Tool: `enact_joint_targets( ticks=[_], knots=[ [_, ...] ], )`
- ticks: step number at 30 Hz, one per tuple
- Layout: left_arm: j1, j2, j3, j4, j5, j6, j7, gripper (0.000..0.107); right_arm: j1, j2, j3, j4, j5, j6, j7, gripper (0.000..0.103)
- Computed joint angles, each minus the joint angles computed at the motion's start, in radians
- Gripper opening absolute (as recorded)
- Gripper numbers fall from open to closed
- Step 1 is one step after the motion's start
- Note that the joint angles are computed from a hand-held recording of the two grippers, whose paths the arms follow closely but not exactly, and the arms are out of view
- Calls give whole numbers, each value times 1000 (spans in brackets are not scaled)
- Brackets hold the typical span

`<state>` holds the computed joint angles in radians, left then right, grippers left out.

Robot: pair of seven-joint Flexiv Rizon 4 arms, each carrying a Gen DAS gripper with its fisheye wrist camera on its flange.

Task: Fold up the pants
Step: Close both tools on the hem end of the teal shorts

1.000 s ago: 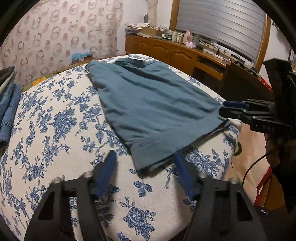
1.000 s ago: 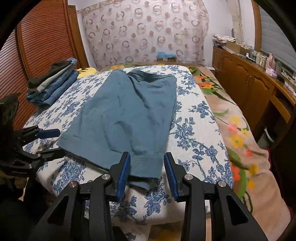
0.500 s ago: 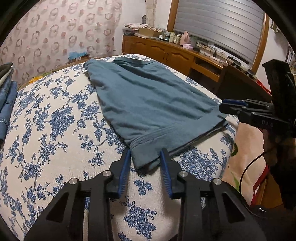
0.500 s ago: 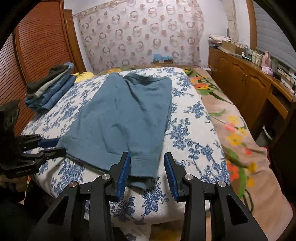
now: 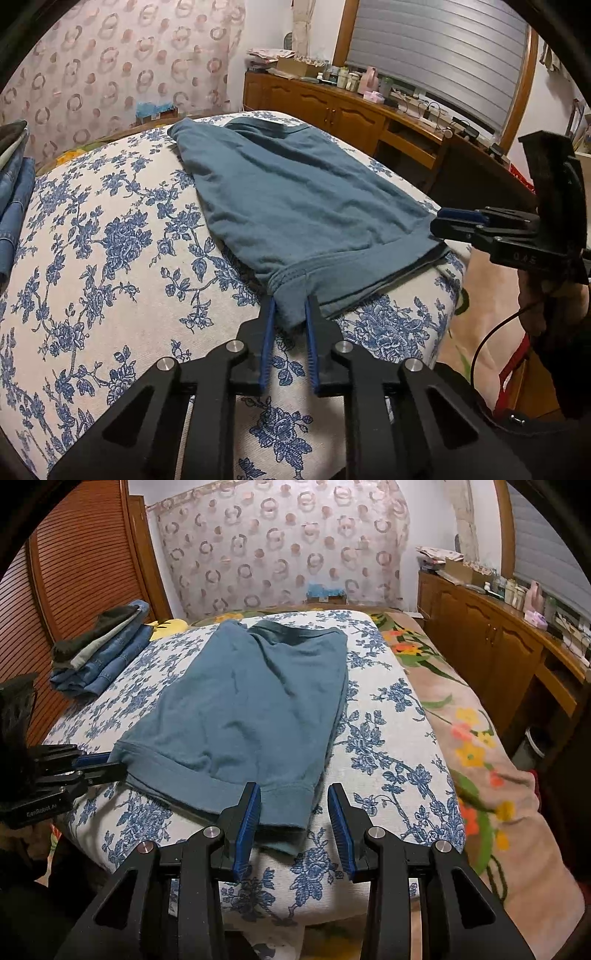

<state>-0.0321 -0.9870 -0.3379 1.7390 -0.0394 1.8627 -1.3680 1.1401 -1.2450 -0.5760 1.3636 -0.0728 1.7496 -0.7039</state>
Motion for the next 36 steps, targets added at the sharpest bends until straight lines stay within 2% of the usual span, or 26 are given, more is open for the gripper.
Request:
enact_joint_targets(
  ticks=[3,6,16,20,22,24,28,32,36],
  knots=[
    [-3,-4,4,-8,-6,-11,-1,17,8,-1,-10,1,0,-16,2,39],
    [-2,-5,2,-9,-8,-13,-1,17,13,-8,-26,-10,-21,-74,30,39],
    [5,-10,-7,-10,-6,-9,-2,17,-76,8,90,-48,-121,-62,73,39],
    [10,-16,-13,-16,-3,-6,-4,20,-112,11,141,-58,-127,-39,57,31],
    [10,-17,-13,-17,-2,-7,-4,21,-139,12,181,-67,-133,-21,36,21],
    [12,-18,-16,-18,-3,-7,-7,21,-153,12,203,-71,-130,-7,17,17],
    [42,-14,-55,-19,6,-24,-5,12,-123,11,167,-63,-100,-8,2,15],
    [62,19,-81,-4,38,15,1,11,-62,21,80,-33,-58,31,-16,14],
    [56,85,-64,27,53,68,-21,11,7,42,-7,10,21,87,-64,14]
  ],
)
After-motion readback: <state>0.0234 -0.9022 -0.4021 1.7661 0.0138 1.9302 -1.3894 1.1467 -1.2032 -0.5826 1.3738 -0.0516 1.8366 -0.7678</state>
